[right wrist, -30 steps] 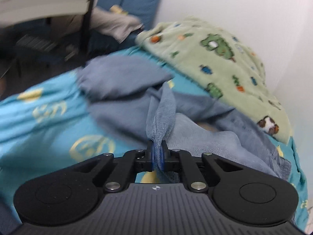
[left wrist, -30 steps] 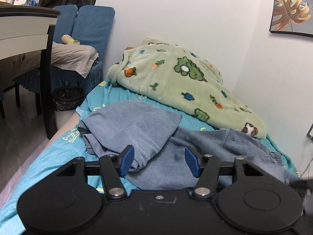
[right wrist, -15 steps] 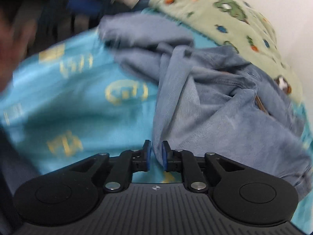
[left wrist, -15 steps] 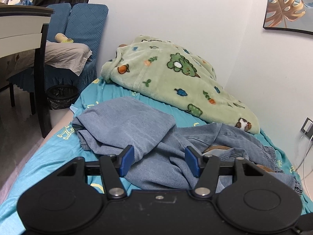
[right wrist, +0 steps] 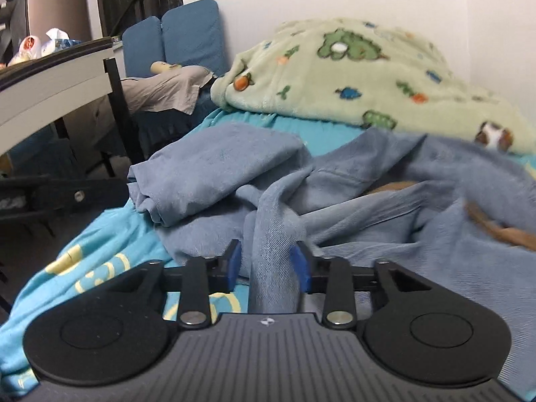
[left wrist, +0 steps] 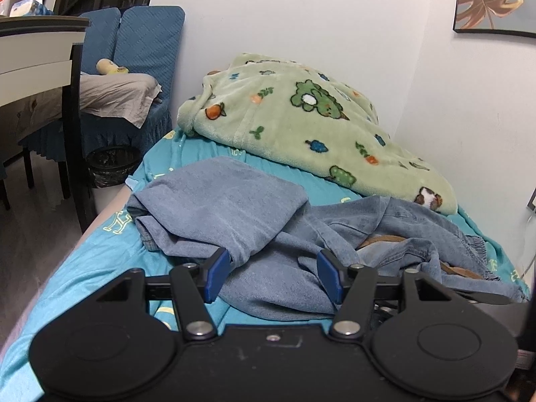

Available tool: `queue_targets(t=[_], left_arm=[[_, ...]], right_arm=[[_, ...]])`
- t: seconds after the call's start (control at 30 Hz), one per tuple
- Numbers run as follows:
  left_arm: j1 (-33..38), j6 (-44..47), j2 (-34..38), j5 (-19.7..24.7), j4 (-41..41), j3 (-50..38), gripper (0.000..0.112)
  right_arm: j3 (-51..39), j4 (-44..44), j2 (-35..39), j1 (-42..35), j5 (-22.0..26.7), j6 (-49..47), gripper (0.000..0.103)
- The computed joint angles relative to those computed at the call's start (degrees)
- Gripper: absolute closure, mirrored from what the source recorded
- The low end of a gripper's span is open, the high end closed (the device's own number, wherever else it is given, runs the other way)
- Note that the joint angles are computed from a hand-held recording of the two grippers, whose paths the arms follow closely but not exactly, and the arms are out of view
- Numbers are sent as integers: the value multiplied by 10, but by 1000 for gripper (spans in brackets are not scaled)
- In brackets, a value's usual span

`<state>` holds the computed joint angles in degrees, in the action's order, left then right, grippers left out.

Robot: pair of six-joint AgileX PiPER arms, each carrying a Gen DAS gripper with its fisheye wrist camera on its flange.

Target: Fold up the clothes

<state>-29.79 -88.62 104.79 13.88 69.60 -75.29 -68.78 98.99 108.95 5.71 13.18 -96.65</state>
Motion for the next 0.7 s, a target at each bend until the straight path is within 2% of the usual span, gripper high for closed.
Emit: queue_targets(t=[0.1,0.27,0.33,0.43,0.6,0.7], left_arm=[[2,6,8,-2,-8,-8,57],[5,-53,5,-8,58,-5,55],[7,-57,2,-11,61,-1,55],[5,3,1,2,3,-9,55],[12,8,-9,-10,1,1,55],[15,45,-8,-11,-37,-2,55]], right_arm=[[8,-9,4,-1,30,-35,93],[9,-142,-17,11,75,47,97],[10,-202,-20,17,89,83,98],[19,-303,-29,28,107,143,99],[48,-400,-65,42,137,216,100],[66,-466,-81,62,121,251,100]])
